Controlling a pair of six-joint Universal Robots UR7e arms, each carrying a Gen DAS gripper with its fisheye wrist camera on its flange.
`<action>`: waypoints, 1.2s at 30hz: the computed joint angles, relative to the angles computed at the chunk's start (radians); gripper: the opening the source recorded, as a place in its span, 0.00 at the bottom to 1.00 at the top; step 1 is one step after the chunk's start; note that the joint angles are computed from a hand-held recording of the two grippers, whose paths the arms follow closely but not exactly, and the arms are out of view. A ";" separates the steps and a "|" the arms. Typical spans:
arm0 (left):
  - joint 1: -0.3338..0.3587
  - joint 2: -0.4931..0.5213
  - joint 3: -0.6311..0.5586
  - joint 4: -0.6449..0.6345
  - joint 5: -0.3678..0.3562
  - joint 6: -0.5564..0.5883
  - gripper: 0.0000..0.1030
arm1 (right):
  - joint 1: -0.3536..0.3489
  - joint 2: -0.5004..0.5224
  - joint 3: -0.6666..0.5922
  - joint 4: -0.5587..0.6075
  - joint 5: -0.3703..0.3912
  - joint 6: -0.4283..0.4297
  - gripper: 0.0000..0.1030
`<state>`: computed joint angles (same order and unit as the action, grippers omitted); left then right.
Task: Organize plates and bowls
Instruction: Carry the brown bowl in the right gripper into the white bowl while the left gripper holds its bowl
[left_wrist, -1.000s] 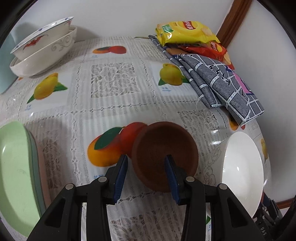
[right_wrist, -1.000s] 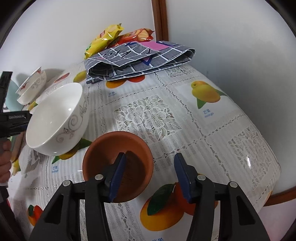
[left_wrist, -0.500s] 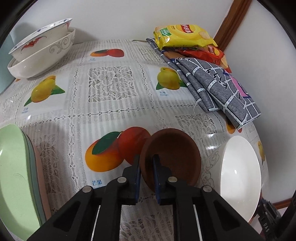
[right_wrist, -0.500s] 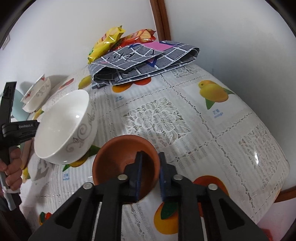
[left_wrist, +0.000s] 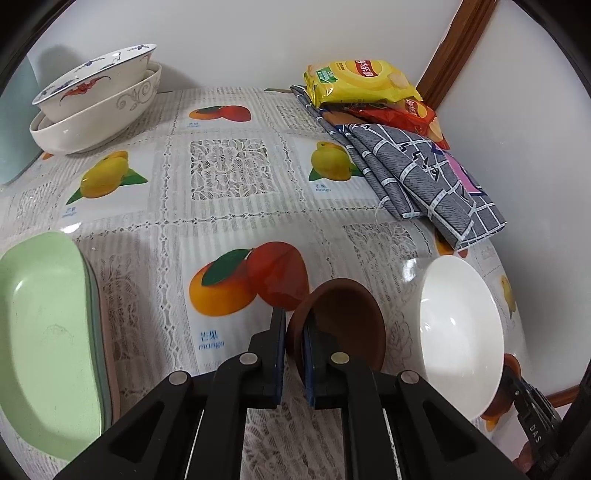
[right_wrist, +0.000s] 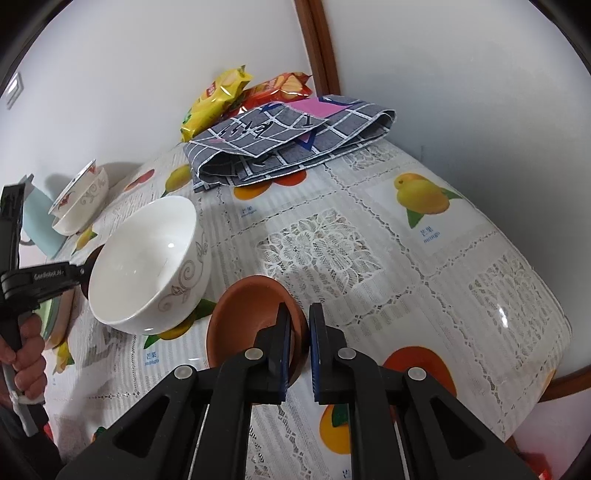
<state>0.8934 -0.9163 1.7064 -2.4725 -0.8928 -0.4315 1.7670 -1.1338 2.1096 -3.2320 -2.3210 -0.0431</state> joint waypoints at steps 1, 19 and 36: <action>-0.003 -0.004 0.004 -0.002 0.004 -0.001 0.09 | 0.003 -0.002 0.001 -0.002 -0.006 0.001 0.09; -0.035 -0.102 0.044 0.003 0.027 -0.036 0.09 | 0.105 0.004 -0.074 -0.020 -0.060 -0.027 0.09; -0.049 -0.158 0.081 -0.019 0.052 -0.020 0.09 | 0.129 0.127 -0.229 0.169 -0.045 0.017 0.09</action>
<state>0.8448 -1.0739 1.7874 -2.4917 -0.8407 -0.4514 1.8959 -1.0067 1.8810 -3.0634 -2.3655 -0.0260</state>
